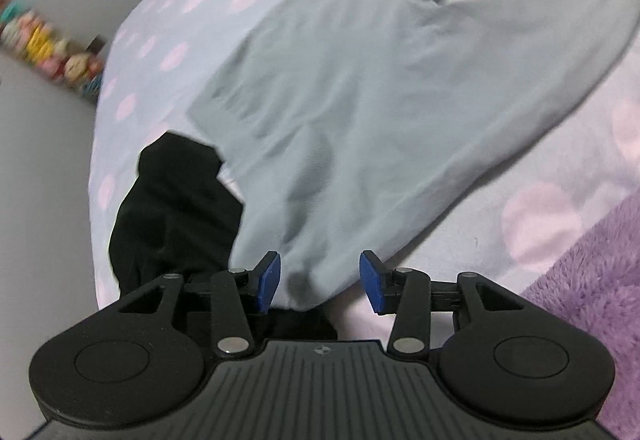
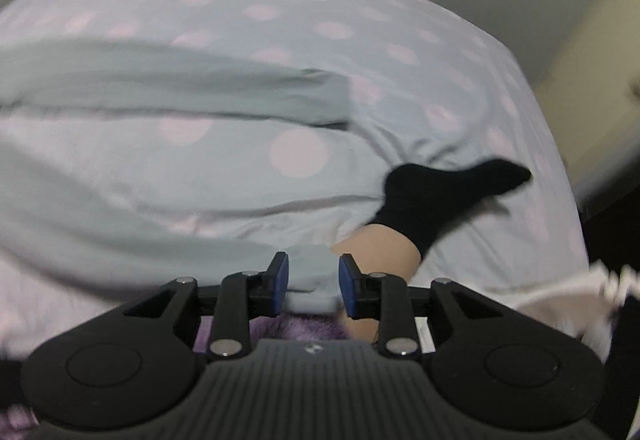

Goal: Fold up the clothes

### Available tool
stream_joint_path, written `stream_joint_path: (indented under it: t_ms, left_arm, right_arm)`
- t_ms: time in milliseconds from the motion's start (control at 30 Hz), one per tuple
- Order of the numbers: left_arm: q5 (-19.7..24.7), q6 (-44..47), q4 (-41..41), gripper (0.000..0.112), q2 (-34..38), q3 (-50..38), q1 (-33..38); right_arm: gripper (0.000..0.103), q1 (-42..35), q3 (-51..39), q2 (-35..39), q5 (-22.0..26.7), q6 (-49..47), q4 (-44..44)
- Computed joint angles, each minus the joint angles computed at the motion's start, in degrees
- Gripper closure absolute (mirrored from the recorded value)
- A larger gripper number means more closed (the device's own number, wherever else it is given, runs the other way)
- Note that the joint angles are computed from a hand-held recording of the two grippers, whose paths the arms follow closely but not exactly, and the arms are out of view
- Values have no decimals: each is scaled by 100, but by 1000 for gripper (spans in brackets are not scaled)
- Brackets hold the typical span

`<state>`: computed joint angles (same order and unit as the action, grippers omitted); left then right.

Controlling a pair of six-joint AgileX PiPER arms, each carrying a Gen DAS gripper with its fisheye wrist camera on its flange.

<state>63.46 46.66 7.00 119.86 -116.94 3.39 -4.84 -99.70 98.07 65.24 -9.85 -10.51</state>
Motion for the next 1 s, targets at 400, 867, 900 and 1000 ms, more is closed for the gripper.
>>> stream_joint_path:
  t_ms: [400, 867, 900, 1000]
  left_arm:
    - [-598, 123, 646, 71, 12, 860, -293]
    - [-427, -1155, 603, 112, 263, 157, -130]
    - [-375, -1290, 462, 112, 274, -35, -56]
    - [121, -1648, 174, 112, 503, -858, 125]
  right_arm:
    - [67, 540, 209, 368, 131, -2461, -339]
    - [100, 583, 809, 0, -221, -1935, -787]
    - [101, 561, 906, -118, -338, -1860, -800]
    - [101, 486, 982, -300, -412, -1728, -875]
